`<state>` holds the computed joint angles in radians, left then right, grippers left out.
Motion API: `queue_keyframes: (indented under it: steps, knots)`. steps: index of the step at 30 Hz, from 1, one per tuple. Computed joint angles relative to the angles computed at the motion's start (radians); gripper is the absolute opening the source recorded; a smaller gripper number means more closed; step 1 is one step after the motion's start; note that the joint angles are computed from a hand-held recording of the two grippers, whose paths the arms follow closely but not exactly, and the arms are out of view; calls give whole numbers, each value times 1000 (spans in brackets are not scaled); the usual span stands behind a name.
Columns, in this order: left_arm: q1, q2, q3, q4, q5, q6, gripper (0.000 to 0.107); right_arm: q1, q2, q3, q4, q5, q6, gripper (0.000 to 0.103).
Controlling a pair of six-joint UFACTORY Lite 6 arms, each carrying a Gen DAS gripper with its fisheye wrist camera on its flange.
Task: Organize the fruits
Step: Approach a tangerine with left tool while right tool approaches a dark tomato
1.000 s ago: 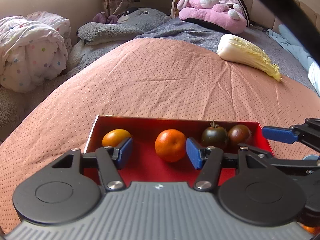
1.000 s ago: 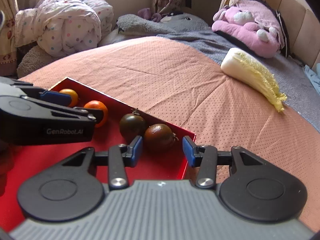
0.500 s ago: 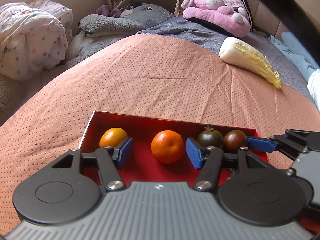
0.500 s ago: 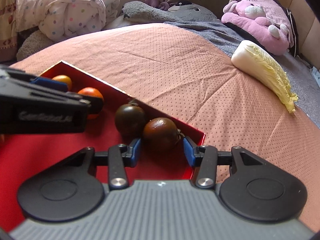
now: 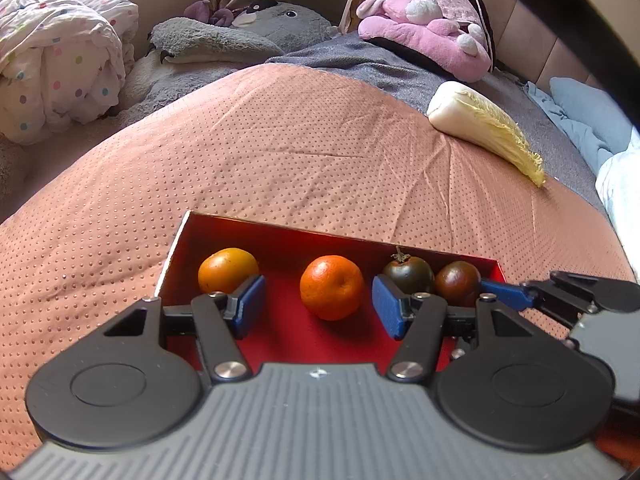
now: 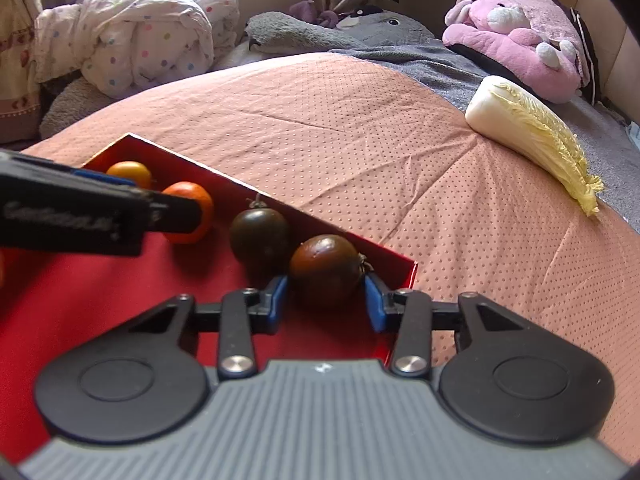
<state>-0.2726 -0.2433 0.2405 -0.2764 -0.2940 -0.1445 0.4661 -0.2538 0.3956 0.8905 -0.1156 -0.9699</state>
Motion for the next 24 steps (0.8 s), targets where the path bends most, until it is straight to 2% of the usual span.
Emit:
queue_keyframes:
  steps: [5, 8, 10, 12, 19, 24]
  knots:
    - [-79, 127, 68, -244, -30, 210, 65, -9, -110, -68, 48, 15, -57, 44]
    - [-134, 187, 96, -393, -84, 345, 65, -30, -156, -90, 86, 42, -100, 43]
    - [-143, 208, 106, -413, -102, 355, 65, -26, -154, -93, 93, 38, -120, 42]
    - [-149, 227, 118, -425, -113, 361, 65, -25, -139, -85, 21, 29, -45, 43]
    - [-153, 267, 145, -400, -133, 370, 62, 11, -29, -33, 18, -41, -31, 46]
    - [-150, 282, 156, -357, -137, 340, 49, 32, 3, -26, 36, -75, -56, 47]
